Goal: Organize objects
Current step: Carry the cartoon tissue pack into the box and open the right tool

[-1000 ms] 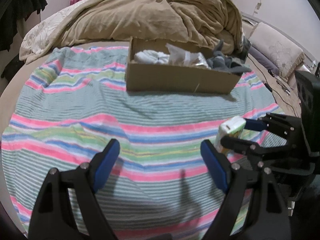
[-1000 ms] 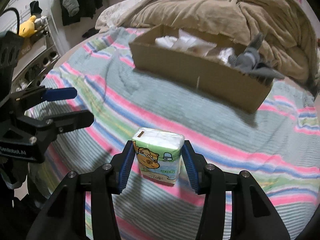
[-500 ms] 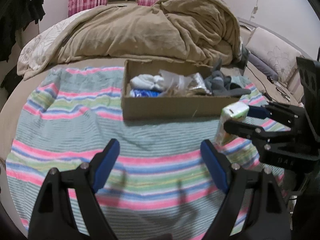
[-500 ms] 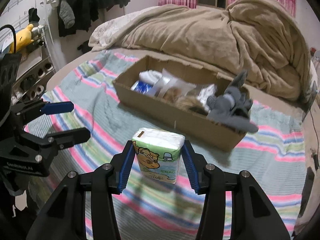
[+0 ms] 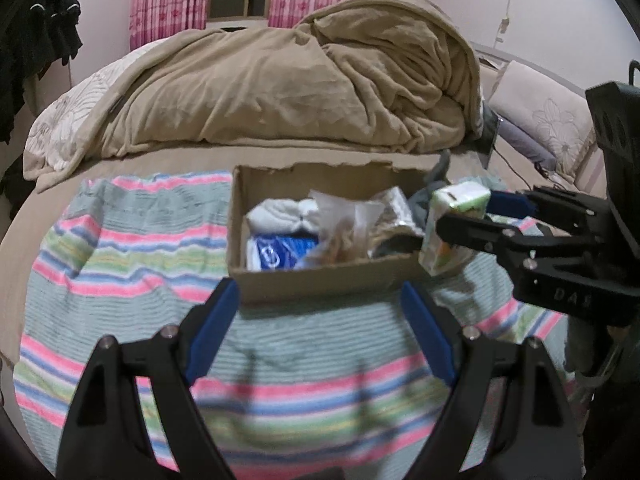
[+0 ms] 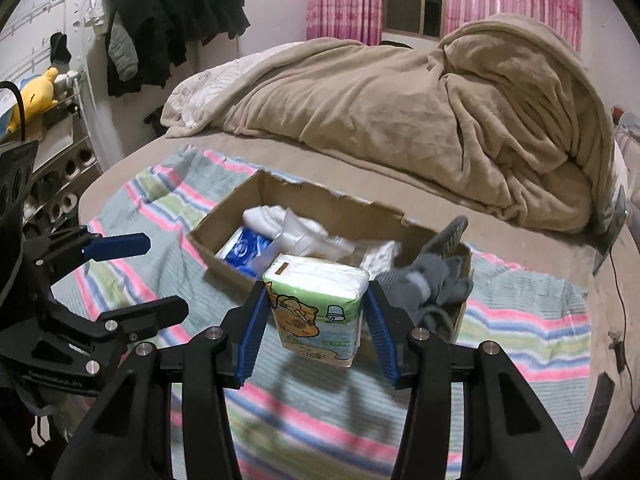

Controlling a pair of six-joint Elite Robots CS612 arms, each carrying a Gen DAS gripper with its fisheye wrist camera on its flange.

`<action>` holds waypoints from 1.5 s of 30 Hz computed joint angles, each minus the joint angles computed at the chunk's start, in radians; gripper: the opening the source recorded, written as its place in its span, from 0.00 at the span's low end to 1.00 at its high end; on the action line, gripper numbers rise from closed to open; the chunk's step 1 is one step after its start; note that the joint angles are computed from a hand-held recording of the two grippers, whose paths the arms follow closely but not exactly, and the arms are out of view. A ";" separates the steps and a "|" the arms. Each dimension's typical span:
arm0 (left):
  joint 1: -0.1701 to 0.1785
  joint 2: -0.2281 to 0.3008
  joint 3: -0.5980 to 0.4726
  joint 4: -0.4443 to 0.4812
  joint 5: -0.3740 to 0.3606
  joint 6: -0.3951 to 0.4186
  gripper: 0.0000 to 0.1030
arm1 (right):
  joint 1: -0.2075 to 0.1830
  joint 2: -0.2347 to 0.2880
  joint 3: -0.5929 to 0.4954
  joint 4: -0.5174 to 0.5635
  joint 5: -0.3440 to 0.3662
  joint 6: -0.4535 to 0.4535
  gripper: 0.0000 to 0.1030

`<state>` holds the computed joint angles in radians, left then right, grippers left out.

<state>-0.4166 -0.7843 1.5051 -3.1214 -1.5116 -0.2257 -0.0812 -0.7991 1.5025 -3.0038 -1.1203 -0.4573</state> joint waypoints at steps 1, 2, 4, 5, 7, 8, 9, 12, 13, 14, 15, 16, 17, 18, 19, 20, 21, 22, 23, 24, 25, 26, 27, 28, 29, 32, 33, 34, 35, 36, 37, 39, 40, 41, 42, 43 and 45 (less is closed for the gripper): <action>0.001 0.005 -0.009 0.005 0.001 -0.001 0.82 | 0.001 0.005 -0.009 0.002 0.000 0.004 0.49; 0.003 0.012 -0.021 0.011 0.005 -0.004 0.82 | 0.002 0.012 -0.021 0.007 0.001 0.009 0.49; 0.006 0.022 -0.037 0.015 0.013 -0.005 0.82 | 0.004 0.024 -0.040 0.012 -0.005 0.013 0.49; 0.009 0.028 -0.045 0.014 0.012 -0.006 0.82 | 0.006 0.029 -0.049 0.016 -0.011 0.014 0.49; 0.013 0.040 -0.063 0.017 0.014 -0.017 0.82 | 0.011 0.040 -0.070 0.030 -0.024 0.011 0.49; 0.014 0.045 -0.071 0.018 0.015 -0.020 0.82 | 0.012 0.045 -0.078 0.034 -0.029 0.009 0.49; 0.017 0.053 -0.083 0.022 0.012 -0.023 0.82 | 0.014 0.050 -0.086 0.039 -0.034 0.009 0.49; 0.021 0.068 -0.107 0.033 0.005 -0.027 0.82 | 0.016 0.062 -0.107 0.056 -0.041 0.010 0.49; 0.022 0.073 -0.115 0.037 0.001 -0.028 0.82 | 0.016 0.066 -0.113 0.060 -0.043 0.012 0.49; 0.023 0.076 -0.120 0.040 -0.002 -0.028 0.82 | 0.017 0.069 -0.118 0.062 -0.046 0.014 0.49; 0.024 0.080 -0.125 0.040 -0.004 -0.028 0.82 | 0.018 0.072 -0.124 0.063 -0.048 0.016 0.49; 0.024 0.083 -0.129 0.040 -0.003 -0.026 0.82 | 0.018 0.074 -0.130 0.065 -0.049 0.019 0.49; 0.024 0.084 -0.131 0.041 -0.003 -0.026 0.82 | 0.019 0.077 -0.134 0.066 -0.049 0.020 0.49; 0.024 0.086 -0.133 0.043 -0.005 -0.027 0.82 | 0.019 0.080 -0.140 0.067 -0.050 0.022 0.49; 0.025 0.088 -0.136 0.046 -0.007 -0.029 0.82 | 0.020 0.083 -0.146 0.068 -0.052 0.024 0.47; 0.026 0.090 -0.138 0.049 -0.006 -0.031 0.82 | 0.022 0.086 -0.152 0.071 -0.052 0.027 0.45; 0.027 0.091 -0.139 0.050 -0.004 -0.032 0.82 | 0.022 0.089 -0.156 0.075 -0.051 0.027 0.45; 0.027 0.093 -0.142 0.052 -0.003 -0.033 0.82 | 0.024 0.092 -0.161 0.079 -0.054 0.026 0.45; 0.028 0.095 -0.143 0.055 -0.004 -0.035 0.82 | 0.025 0.094 -0.164 0.083 -0.056 0.025 0.45; 0.029 0.097 -0.145 0.058 -0.005 -0.037 0.82 | 0.027 0.098 -0.169 0.090 -0.060 0.022 0.45; 0.029 0.099 -0.148 0.061 -0.003 -0.037 0.82 | 0.028 0.102 -0.172 0.095 -0.064 0.020 0.45; 0.029 0.101 -0.151 0.065 -0.002 -0.036 0.82 | 0.029 0.105 -0.176 0.103 -0.069 0.019 0.45; 0.030 0.103 -0.154 0.072 -0.003 -0.037 0.82 | 0.029 0.108 -0.179 0.109 -0.071 0.018 0.45; 0.030 0.105 -0.156 0.076 -0.002 -0.037 0.82 | 0.030 0.112 -0.182 0.116 -0.075 0.019 0.45; 0.030 0.106 -0.158 0.079 -0.001 -0.038 0.82 | 0.030 0.114 -0.184 0.120 -0.078 0.020 0.45; 0.030 0.106 -0.158 0.082 -0.002 -0.040 0.82 | 0.028 0.118 -0.188 0.126 -0.081 0.026 0.45; 0.029 0.106 -0.158 0.082 -0.001 -0.040 0.82 | 0.028 0.117 -0.186 0.125 -0.081 0.027 0.45; 0.029 0.105 -0.157 0.081 0.000 -0.039 0.82 | 0.027 0.116 -0.184 0.122 -0.079 0.028 0.45; 0.029 0.105 -0.156 0.080 0.001 -0.038 0.82 | 0.027 0.115 -0.183 0.118 -0.078 0.029 0.45; 0.028 0.104 -0.155 0.079 0.003 -0.038 0.82 | 0.027 0.114 -0.180 0.114 -0.075 0.032 0.45; 0.028 0.102 -0.152 0.078 0.004 -0.038 0.82 | 0.026 0.112 -0.176 0.109 -0.071 0.034 0.45; 0.026 0.097 -0.145 0.074 0.006 -0.038 0.82 | 0.025 0.108 -0.170 0.105 -0.067 0.035 0.45; 0.026 0.095 -0.141 0.072 0.007 -0.038 0.82 | 0.025 0.106 -0.167 0.103 -0.066 0.035 0.46; 0.025 0.093 -0.138 0.071 0.007 -0.039 0.82 | 0.025 0.104 -0.164 0.100 -0.064 0.035 0.46; 0.025 0.089 -0.133 0.066 0.008 -0.039 0.82 | 0.024 0.101 -0.160 0.098 -0.061 0.036 0.46; 0.024 0.085 -0.127 0.062 0.009 -0.040 0.82 | 0.023 0.098 -0.155 0.095 -0.058 0.038 0.47; 0.022 0.077 -0.116 0.052 0.009 -0.041 0.82 | 0.021 0.092 -0.145 0.083 -0.052 0.043 0.51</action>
<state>-0.3946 -0.7075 1.3895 -3.0698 -1.5030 -0.2672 -0.0603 -0.7069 1.3573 -2.9206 -1.1724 -0.4141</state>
